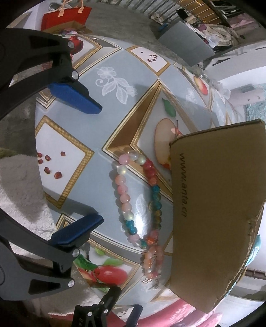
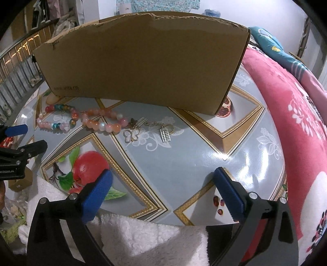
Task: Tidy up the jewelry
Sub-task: 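Move the left tool toward the multicoloured bead bracelet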
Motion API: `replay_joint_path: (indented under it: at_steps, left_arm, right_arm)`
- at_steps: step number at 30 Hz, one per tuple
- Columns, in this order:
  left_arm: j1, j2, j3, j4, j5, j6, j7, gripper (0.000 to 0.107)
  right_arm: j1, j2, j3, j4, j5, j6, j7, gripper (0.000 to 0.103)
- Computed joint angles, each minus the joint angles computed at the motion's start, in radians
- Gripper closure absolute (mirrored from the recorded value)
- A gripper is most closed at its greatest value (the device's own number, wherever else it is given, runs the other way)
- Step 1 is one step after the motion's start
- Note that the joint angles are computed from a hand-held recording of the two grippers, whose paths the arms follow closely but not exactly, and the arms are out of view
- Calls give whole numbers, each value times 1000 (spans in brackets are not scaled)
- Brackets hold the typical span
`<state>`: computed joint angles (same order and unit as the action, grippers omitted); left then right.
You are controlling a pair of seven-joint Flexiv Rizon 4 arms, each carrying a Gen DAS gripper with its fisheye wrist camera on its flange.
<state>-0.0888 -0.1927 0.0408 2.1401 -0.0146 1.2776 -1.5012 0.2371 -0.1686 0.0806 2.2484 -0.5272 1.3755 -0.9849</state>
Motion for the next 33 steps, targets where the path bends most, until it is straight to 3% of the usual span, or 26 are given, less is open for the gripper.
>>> replay_joint_path:
  at_steps: [9,16,21,25,33]
  left_arm:
    - [4,-11,-2,-1,0,18,10,11]
    - [54,5,-67,56,-205,142,136,11]
    - [19,-44,-7,-8,-134,149,63,11]
    - [-8,-96,37,-77,-57,95,13,11]
    - [30,-72,-6,-42,-85,77,81,11]
  right_arm:
    - [3,0,-16,12,-44,23,38,6]
    - [0,0,-19,17,-30,48,35,6]
    - [-8,-4,-4,5,8,36,7,6]
    - [-2,-3,-15,5,-4,35,16,6]
    - [5,-2,-29,14,-45,44,49,6]
